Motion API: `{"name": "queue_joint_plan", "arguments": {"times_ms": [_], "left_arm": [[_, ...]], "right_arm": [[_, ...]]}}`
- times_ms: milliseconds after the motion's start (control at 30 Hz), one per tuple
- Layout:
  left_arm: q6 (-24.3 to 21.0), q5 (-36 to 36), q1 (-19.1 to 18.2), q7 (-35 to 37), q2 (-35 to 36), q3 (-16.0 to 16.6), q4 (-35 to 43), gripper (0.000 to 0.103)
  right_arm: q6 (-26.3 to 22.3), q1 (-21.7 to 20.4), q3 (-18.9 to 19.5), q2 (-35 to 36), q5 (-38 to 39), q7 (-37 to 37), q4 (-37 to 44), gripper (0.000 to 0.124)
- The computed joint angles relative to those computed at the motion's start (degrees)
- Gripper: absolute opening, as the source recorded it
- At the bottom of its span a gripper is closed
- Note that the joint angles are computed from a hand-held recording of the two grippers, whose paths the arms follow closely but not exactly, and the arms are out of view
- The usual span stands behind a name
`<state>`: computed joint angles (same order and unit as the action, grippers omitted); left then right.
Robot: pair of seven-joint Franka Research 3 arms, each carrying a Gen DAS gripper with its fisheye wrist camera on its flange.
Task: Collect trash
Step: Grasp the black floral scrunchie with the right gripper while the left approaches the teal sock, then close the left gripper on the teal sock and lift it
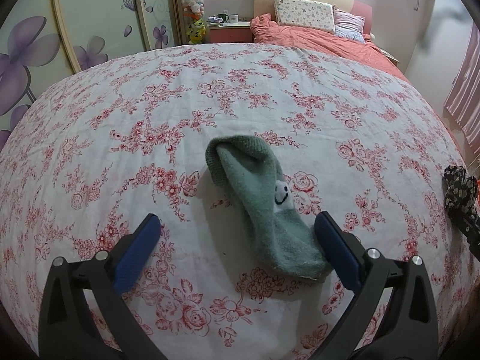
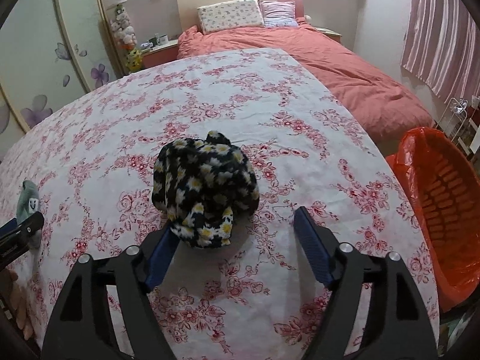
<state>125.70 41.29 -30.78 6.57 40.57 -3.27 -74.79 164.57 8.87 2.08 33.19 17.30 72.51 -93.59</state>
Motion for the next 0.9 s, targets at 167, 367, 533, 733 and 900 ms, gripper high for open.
{"name": "queue_joint_plan", "arguments": {"times_ms": [167,367,533,733,900], "left_arm": [[0.04,0.00,0.02,-0.02,-0.07,0.01,-0.11,0.100],[0.00,-0.03,0.00,0.05,0.02,0.00,0.03,0.100],[0.06,-0.02,0.02,0.19,0.05,0.00,0.06,0.100],[-0.97,0.22,-0.35,-0.29,-0.05,0.28,0.08,0.100],[-4.01,1.75,-1.40,-0.19,1.15,0.86,2.80,0.085]], "right_arm": [[-0.22,-0.04,0.16,-0.04,0.11,-0.30,0.05,0.080],[0.31,-2.00,2.42,-0.42,2.36,-2.78,-0.52,0.080],[1.73,-5.52,7.44,-0.52,9.17,-9.70,-0.63,0.080],[-1.36,-3.29,4.97,1.20,8.15,-8.55,2.67,0.043],[-2.58,-6.67,8.16,0.69,13.71,-12.02,2.22,0.020]]}}
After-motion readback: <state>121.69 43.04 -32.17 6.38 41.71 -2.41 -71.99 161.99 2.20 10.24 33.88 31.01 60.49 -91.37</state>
